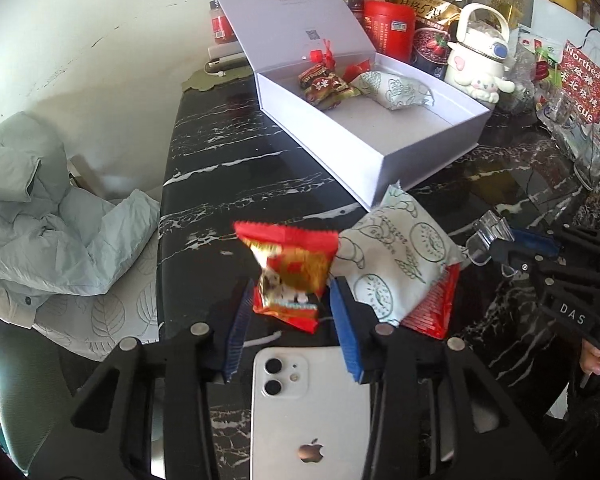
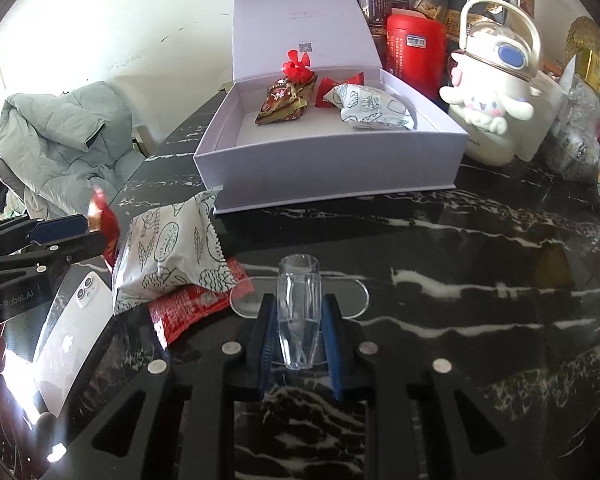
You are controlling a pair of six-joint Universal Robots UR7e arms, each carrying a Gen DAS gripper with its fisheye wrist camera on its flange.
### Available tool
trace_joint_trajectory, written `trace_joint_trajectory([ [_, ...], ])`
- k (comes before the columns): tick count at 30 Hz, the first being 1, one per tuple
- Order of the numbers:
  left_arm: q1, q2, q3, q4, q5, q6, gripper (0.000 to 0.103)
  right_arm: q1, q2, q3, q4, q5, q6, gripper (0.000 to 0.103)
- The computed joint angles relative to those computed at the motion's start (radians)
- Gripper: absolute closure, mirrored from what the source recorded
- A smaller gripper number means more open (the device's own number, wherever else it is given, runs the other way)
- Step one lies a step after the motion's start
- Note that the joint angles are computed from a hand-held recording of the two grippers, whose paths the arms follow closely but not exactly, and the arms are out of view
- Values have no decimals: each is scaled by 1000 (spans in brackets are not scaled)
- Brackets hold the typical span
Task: Organize objects
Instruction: 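Lift the candy packet and clear plastic stand off the table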
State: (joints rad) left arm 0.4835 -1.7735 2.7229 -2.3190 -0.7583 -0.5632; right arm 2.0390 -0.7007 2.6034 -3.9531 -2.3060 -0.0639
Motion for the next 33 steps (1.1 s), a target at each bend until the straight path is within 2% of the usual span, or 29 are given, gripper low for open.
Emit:
trace_joint_trajectory([
  [7, -55, -20, 36, -5, -77, -44, 65, 31, 0, 75, -49, -20, 55, 81],
  [11, -84, -37, 46, 24, -68, -83, 63, 46, 12, 90, -80, -19, 52, 81],
  [16, -90, -61, 46, 80, -19, -122, 50, 36, 39, 75, -97, -2, 26, 81],
  [18, -77, -63, 43, 86, 9, -127, 41, 26, 41, 65, -74, 6, 23, 80],
  [21, -40, -52, 34, 74, 37, -123, 37, 27, 52, 47, -66, 8, 2, 76],
  [23, -7, -33, 30, 35, 41, -86, 36, 23, 54, 36, -58, 14, -12, 66],
  [28, 52, 51, 16, -63, 61, 15, 35, 25, 62, 12, -46, 15, -41, 59],
  [33, 152, 141, -21, -190, 25, 93, 35, 24, 70, -2, -43, 7, -45, 51],
])
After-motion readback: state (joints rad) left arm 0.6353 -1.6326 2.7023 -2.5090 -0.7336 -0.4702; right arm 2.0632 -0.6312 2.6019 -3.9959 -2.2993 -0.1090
